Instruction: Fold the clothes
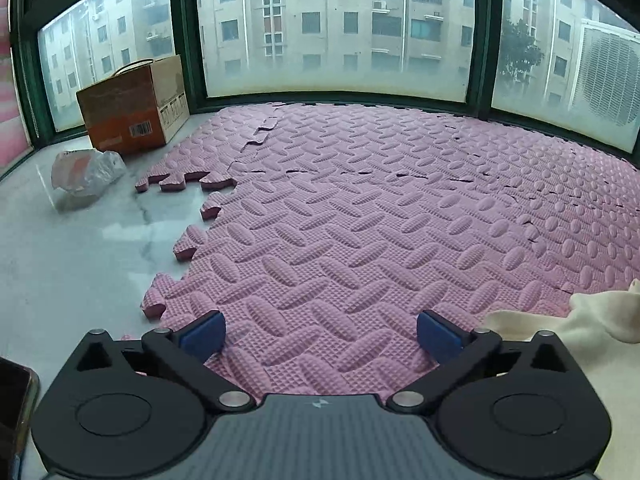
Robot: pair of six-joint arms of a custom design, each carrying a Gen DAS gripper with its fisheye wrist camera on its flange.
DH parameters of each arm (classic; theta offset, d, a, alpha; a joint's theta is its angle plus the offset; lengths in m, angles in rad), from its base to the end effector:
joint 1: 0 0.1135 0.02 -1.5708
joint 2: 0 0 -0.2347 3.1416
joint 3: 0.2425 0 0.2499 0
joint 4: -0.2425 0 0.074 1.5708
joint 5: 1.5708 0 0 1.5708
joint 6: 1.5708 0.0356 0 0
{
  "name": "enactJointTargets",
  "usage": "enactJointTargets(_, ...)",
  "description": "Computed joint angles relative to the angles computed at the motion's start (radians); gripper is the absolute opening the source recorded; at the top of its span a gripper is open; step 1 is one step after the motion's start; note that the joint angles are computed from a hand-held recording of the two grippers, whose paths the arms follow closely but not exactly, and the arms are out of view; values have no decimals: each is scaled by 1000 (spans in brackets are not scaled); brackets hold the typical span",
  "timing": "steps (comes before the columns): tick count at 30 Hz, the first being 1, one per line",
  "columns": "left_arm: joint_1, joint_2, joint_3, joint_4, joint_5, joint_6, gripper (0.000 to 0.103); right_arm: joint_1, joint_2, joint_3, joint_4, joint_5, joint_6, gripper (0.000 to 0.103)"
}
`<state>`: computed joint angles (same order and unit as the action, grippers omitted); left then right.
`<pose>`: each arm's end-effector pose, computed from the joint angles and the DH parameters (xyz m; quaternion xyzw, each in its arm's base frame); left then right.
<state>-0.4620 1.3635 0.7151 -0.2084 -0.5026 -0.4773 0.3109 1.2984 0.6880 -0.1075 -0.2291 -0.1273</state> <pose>0.2495 -0.1051 0.1650 -0.0938 0.9068 0.0546 0.4073 0.2564 0.0909 0.1782 -0.2427 0.8726 0.1413 0.3997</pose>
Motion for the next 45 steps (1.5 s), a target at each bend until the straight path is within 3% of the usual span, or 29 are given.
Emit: enactJointTargets(45,4,-3,-11,16,4,3,103,0,1,-1,2,-3,3,103)
